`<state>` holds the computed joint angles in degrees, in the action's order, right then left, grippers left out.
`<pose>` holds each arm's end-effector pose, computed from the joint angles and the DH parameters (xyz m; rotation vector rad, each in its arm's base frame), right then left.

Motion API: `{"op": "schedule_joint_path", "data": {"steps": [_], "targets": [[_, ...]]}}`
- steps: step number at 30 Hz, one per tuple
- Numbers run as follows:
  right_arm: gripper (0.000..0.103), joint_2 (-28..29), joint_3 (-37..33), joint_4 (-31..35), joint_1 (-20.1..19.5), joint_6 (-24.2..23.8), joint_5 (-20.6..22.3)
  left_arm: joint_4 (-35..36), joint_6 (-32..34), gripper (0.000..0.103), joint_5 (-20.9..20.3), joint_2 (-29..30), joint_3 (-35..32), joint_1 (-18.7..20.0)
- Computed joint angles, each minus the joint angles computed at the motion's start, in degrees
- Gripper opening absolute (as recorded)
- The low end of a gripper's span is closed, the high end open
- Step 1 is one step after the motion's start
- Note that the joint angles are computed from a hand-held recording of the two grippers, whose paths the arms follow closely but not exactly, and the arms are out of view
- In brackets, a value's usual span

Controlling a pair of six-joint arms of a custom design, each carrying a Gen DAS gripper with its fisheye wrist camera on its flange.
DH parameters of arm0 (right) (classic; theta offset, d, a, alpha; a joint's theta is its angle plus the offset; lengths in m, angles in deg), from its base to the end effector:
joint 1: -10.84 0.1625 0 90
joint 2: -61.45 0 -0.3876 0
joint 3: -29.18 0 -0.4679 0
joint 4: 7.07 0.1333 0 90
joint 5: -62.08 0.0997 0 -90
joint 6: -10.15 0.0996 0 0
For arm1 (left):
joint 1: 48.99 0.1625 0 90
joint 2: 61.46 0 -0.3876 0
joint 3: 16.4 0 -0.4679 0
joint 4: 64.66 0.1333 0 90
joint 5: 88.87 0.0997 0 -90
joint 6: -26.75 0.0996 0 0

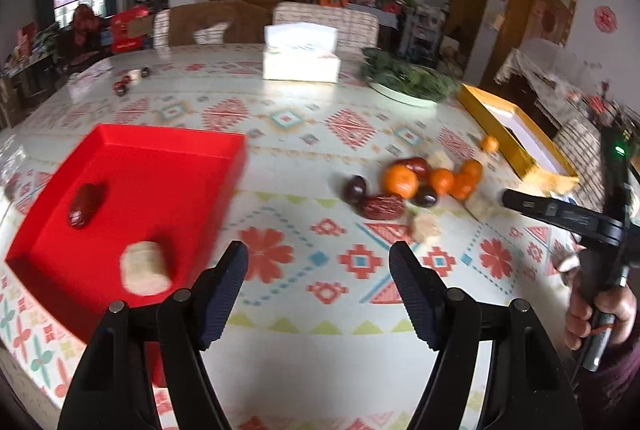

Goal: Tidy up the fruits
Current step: 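Move both tools back to the fruit cluster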

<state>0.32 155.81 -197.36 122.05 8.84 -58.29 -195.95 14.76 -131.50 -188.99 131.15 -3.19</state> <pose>0.2626 -0.4474 0.0625 0.2886 -2.5726 0.9169 -0.0756 -0.3741 0.2830 0.4812 2.3873 -0.9034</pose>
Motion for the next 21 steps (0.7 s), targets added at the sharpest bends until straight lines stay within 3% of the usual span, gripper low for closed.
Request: {"op": "schedule_joint_path", "data": {"steps": [6,11,15,21], "targets": [[0.055,6.10,-4.30,0.51,0.15,-3.22,-3.54,-4.75,2.13,0.071,-4.72,7.94,-1.61,1.42],[0.050,7.32,-5.34,0.75,-0.38,-4.09,-3.19,-8.53,4.55,0.055,-7.07,14.05,-2.58,1.72],[0.034,7.85,-5.23,-0.99,-0.49,-5.17,-3.28,-12.02,6.00,0.055,-8.02,19.26,-3.66,2.09],[0.034,7.77,-4.94,-1.72,-0.52,-4.69,-3.14,-14.58,7.39,0.055,-8.99,26.21,-6.24,3.45]]}}
